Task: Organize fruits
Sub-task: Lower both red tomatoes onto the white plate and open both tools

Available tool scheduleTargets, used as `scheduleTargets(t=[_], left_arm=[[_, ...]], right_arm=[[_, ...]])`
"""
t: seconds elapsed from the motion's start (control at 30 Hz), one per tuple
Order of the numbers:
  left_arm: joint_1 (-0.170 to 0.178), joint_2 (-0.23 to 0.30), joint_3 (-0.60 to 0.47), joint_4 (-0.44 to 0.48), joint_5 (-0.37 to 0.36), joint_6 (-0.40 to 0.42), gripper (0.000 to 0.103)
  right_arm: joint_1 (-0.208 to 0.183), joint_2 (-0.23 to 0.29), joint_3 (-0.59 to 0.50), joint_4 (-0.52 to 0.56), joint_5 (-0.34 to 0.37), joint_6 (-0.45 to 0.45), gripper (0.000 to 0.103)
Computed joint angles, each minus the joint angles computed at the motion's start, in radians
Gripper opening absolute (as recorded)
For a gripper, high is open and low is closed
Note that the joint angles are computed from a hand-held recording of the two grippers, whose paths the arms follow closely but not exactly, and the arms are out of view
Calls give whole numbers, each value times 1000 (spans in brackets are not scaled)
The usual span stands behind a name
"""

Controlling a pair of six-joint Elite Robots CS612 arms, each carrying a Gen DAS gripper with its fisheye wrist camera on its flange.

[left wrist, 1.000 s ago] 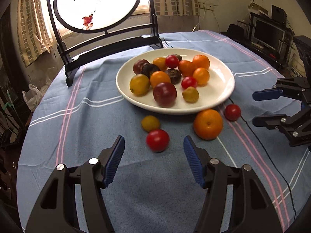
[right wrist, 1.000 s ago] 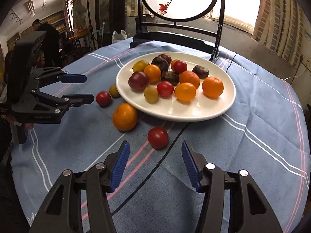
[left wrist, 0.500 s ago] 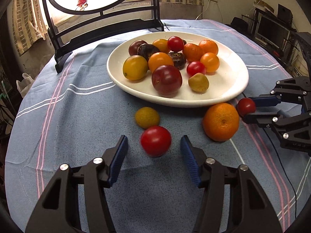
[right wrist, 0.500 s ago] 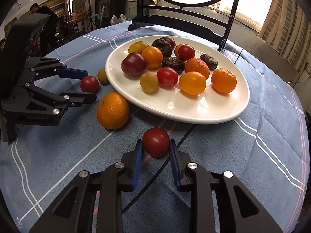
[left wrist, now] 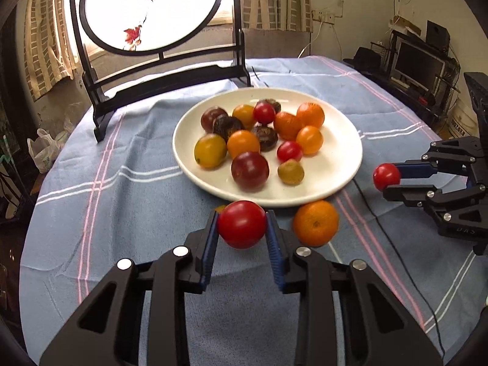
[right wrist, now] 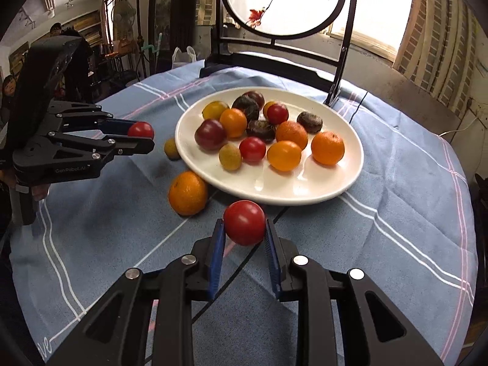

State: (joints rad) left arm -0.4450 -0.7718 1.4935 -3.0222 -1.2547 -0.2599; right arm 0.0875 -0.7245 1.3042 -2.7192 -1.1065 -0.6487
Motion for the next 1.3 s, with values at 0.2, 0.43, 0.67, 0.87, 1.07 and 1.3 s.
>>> scheduleTargets(t=[0.2, 0.43, 0.67, 0.87, 1.07, 1.3], left_arm=[[-19, 14, -73, -25, 112, 38, 30], [-24, 53, -170, 21, 152, 28, 30], [-13, 85, -227, 73, 137, 17, 30], [-5, 103, -257, 118, 130, 10, 30], [0, 120, -280, 149, 124, 12, 30], [5, 143, -318, 195, 126, 15, 31]], right_arm=[[-8, 1, -34, -109, 73, 102, 26], [-8, 37, -119, -153, 107, 219, 26], [0, 75, -189, -109, 107, 241, 26], [10, 94, -223, -70, 90, 238, 26], [18, 128, -284, -21, 59, 255, 26], [33, 174, -364, 52, 18, 259, 26]])
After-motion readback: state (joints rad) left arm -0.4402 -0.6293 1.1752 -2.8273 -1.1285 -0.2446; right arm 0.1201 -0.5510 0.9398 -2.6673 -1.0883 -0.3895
